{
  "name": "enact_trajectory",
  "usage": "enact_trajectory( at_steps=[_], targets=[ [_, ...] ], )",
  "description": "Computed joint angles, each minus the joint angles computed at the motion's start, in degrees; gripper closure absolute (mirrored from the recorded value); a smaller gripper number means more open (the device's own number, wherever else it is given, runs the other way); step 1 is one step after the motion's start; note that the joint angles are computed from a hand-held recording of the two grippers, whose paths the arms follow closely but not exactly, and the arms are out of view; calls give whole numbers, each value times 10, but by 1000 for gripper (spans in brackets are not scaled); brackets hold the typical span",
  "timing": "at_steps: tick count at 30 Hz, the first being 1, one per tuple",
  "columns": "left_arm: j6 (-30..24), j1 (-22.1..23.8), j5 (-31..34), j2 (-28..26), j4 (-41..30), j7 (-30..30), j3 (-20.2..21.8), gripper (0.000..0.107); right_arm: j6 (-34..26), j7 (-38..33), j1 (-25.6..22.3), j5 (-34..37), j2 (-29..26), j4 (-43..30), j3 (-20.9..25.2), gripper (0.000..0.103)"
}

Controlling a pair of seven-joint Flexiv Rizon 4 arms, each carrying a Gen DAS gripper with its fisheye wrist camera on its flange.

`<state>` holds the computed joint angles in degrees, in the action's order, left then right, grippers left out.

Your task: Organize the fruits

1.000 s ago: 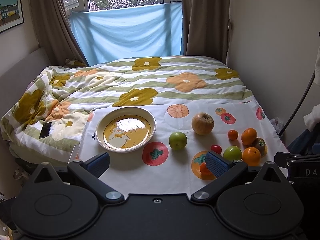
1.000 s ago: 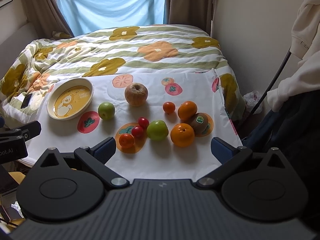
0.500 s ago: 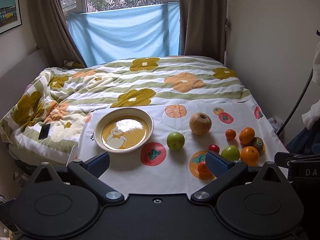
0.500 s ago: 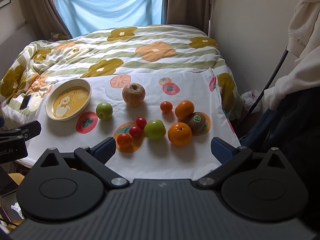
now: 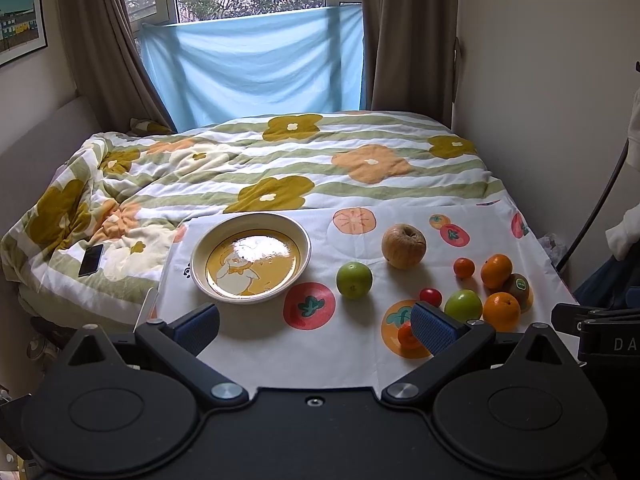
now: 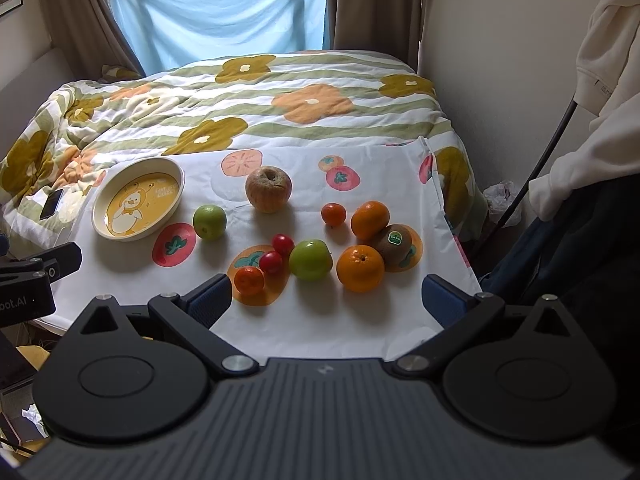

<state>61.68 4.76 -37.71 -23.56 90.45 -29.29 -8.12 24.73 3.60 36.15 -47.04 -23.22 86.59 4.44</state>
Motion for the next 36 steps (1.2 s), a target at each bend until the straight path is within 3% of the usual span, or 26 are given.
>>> enact_trajectory(
  at_steps=[8,13,17,26,36],
  targets=[
    [-21,6,7,-13,-24,1,-1,4,-1,0,1,1,-2,-3,0,0],
    [-44,14,-8,-42,-60,32,-17,4,-9,-1,2,0,-15,-20,-7,0],
    [-25,18,-33,-72,-76,83,-42,4,27,11,-8,-23,-23,-15,-21,0],
    [52,-8,-13,-139,-101,85,-61,4,166,4,-53,-67,-62,-1,-53,0],
    [87,-57,85,-231,-175,-8,-42,12,364,-69,-111,-53,-141,-23,-105,0]
  ],
)
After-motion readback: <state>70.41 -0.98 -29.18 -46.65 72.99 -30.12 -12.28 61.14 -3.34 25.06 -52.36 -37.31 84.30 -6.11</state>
